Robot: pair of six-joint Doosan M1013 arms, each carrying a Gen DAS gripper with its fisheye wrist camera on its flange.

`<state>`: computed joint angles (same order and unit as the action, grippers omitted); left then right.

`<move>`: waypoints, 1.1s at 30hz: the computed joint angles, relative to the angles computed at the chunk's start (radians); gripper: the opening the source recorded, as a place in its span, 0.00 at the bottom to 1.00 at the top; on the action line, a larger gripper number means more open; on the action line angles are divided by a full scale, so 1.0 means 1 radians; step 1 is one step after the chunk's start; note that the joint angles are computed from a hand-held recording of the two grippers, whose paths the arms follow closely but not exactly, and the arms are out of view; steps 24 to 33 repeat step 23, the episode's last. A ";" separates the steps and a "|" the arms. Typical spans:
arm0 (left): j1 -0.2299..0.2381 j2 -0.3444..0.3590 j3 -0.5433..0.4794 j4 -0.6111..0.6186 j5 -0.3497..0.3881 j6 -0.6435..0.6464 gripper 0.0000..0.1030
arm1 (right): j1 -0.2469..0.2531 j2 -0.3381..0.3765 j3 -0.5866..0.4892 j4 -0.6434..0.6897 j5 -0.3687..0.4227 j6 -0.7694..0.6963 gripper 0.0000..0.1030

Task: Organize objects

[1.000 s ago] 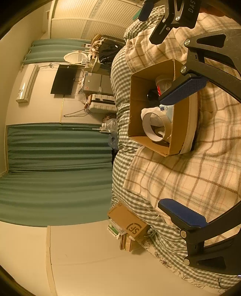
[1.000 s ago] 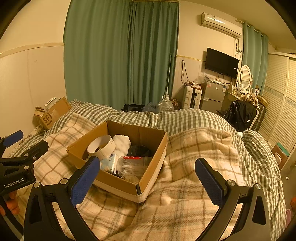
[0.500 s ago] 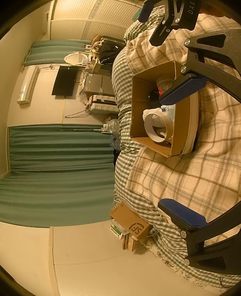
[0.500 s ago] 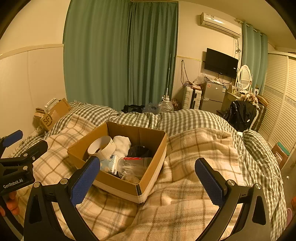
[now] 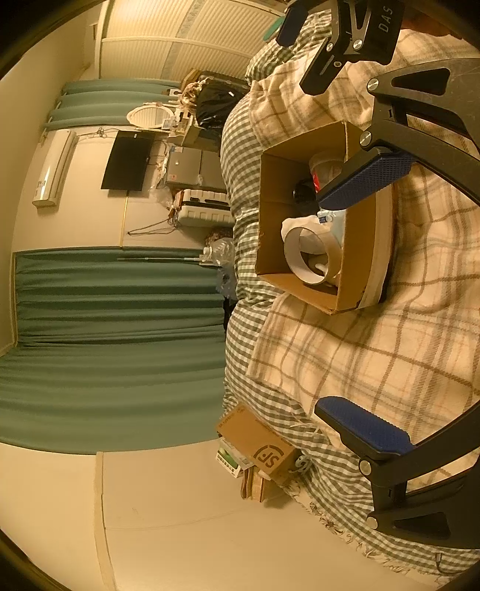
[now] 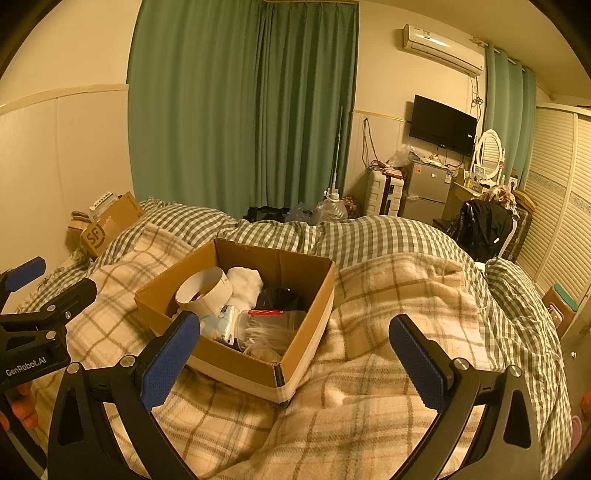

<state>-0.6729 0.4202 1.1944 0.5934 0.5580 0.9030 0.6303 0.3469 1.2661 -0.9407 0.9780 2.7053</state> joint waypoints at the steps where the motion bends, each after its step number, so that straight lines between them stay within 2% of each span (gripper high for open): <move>1: 0.001 0.000 0.001 -0.003 -0.001 0.002 1.00 | 0.000 0.000 0.000 0.000 0.002 0.000 1.00; 33: -0.002 -0.002 0.007 0.003 0.007 -0.006 1.00 | 0.000 0.004 -0.003 0.018 0.001 -0.010 1.00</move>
